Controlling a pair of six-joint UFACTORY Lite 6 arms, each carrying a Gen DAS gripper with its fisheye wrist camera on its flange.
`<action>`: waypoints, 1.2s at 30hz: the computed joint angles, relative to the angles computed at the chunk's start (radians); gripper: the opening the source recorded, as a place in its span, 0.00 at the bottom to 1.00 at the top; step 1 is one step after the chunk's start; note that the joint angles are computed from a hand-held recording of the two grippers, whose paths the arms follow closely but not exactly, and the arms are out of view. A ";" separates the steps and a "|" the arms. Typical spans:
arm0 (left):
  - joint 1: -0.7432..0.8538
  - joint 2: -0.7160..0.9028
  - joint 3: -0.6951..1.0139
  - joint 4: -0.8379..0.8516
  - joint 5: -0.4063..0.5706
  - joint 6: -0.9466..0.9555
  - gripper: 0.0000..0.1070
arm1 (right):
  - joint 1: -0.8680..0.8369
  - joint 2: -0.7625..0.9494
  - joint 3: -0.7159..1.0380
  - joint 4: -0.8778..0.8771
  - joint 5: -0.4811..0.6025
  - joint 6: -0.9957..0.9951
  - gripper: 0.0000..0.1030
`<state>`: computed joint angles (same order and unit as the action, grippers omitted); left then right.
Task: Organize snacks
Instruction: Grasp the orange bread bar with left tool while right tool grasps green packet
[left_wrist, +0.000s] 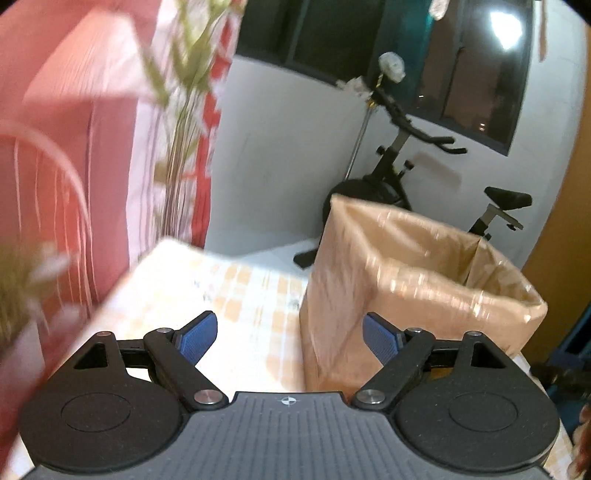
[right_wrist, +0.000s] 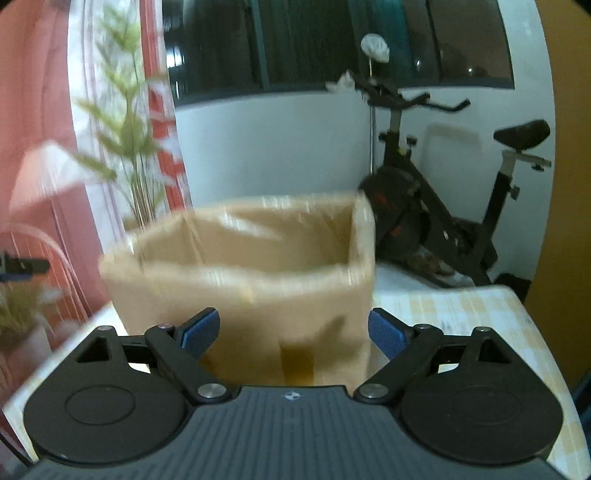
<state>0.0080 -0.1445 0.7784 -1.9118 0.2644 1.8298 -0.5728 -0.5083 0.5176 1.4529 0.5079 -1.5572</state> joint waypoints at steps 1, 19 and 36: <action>-0.003 0.006 -0.022 -0.065 -0.002 0.052 0.81 | 0.014 -0.005 -0.030 0.003 -0.026 -0.031 0.87; -0.111 0.069 -0.244 -1.003 -0.018 0.921 0.79 | 0.204 0.225 -0.228 0.966 -0.173 -1.190 0.87; -0.211 0.285 -0.131 -1.138 0.023 1.029 0.78 | 0.100 0.278 -0.262 0.900 -0.064 -1.137 0.77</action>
